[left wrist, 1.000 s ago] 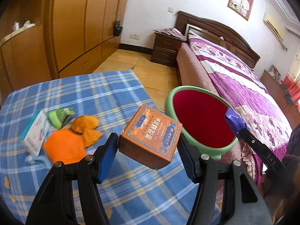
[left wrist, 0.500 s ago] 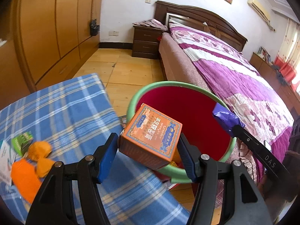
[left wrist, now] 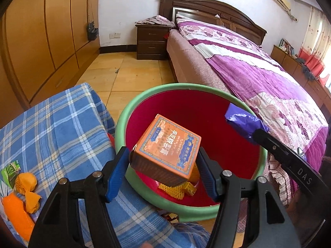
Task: Collect trash
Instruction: 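Open both tools to drop the orange box and purple bag into the bucket, then move both open tools back over the table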
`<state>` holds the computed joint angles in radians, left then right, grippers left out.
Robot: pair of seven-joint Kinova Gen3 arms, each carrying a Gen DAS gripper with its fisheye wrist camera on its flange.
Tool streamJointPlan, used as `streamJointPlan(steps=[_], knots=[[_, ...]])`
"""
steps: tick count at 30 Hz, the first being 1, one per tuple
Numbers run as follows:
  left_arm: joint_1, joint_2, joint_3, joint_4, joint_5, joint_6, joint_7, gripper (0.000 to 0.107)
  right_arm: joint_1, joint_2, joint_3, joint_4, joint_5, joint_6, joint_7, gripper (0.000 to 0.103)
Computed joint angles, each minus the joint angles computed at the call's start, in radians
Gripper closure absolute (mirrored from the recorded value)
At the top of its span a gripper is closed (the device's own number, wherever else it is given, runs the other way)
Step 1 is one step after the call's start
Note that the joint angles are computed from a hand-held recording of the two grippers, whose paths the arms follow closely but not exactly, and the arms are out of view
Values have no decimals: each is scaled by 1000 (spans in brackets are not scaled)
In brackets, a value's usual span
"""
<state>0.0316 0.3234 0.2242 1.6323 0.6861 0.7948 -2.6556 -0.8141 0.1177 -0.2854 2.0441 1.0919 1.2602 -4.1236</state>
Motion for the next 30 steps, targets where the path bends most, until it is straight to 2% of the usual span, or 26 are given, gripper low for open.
streamJointPlan(steps=[9,14,18,24,28,30], knots=[[-25,-6,-2,13,36,-4,-15,37,16,4,11,-11,-4,-31,36,88],[-47,-9,-16,7,48,32,-14,37,29,3,17,-16,-8,-69,62,84],[-60,-17,-29,5,52,59,-8,37,28,3,16,-19,1,-82,55,78],[-91,-29,-47,2,70,108,-16,37,13,7,12,-43,2,-64,60,73],[-108,-43,-62,7,80,128,-26,37,-6,10,5,-57,10,-36,47,61],[-120,-50,-70,10,88,141,-34,37,-17,12,2,-69,10,-21,45,60]])
